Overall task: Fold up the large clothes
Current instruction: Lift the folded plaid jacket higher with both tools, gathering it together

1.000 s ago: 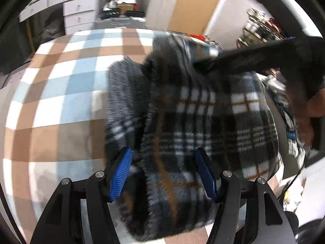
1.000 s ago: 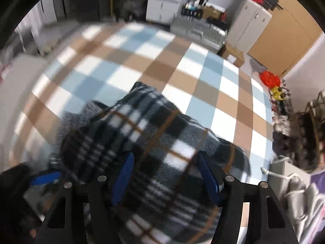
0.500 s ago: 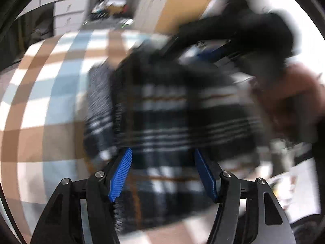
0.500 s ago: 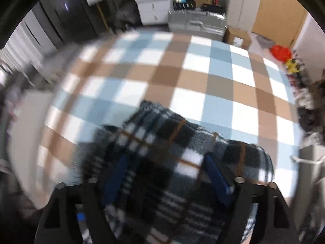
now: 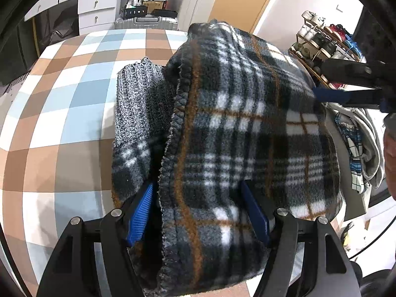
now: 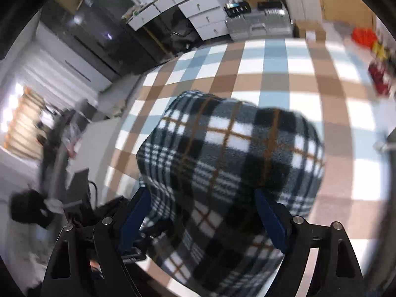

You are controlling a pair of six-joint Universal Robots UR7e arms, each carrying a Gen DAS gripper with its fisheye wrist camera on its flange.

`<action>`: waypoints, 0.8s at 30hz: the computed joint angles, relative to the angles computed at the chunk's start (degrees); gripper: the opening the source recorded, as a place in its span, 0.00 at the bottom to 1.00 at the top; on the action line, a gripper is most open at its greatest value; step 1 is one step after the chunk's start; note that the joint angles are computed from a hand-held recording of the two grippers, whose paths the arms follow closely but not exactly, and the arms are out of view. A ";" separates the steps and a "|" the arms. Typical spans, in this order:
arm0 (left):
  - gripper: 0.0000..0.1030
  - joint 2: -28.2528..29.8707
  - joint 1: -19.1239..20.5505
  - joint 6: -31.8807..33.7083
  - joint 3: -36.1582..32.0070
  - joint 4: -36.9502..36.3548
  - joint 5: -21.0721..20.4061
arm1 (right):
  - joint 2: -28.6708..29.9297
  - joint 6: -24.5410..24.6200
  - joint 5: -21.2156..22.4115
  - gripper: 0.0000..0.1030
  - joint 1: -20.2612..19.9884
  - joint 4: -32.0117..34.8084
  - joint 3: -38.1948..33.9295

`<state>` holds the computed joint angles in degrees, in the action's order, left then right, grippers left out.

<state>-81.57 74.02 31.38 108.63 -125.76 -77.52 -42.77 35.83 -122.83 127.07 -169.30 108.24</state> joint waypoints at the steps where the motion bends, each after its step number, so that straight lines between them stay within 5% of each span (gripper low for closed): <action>1: 0.65 -0.23 -0.27 0.34 0.44 -0.66 0.46 | 0.34 -0.01 1.83 0.86 -1.11 -3.41 1.03; 10: 0.65 -1.31 0.30 2.44 1.06 -1.89 1.72 | 4.72 -1.85 -0.02 0.86 -2.38 -2.43 -2.62; 13: 0.65 -1.34 0.03 1.84 1.04 -1.55 2.14 | 5.88 -4.17 -0.47 0.97 -2.10 -7.67 -1.89; 16: 0.65 -1.15 0.18 0.95 0.67 -0.94 1.74 | 6.85 -5.47 -5.38 0.97 0.87 -8.07 -2.85; 21: 0.65 -1.28 0.26 0.88 0.63 -0.66 1.24 | 5.64 -9.23 -11.20 0.89 7.40 -12.77 -0.77; 24: 0.65 -1.43 0.12 0.62 0.94 -1.03 1.48 | 4.34 -2.95 -11.09 0.60 9.13 -9.33 1.94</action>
<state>-83.00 74.14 32.00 109.57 -126.79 -76.04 -38.43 32.88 -133.93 136.19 -178.63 110.18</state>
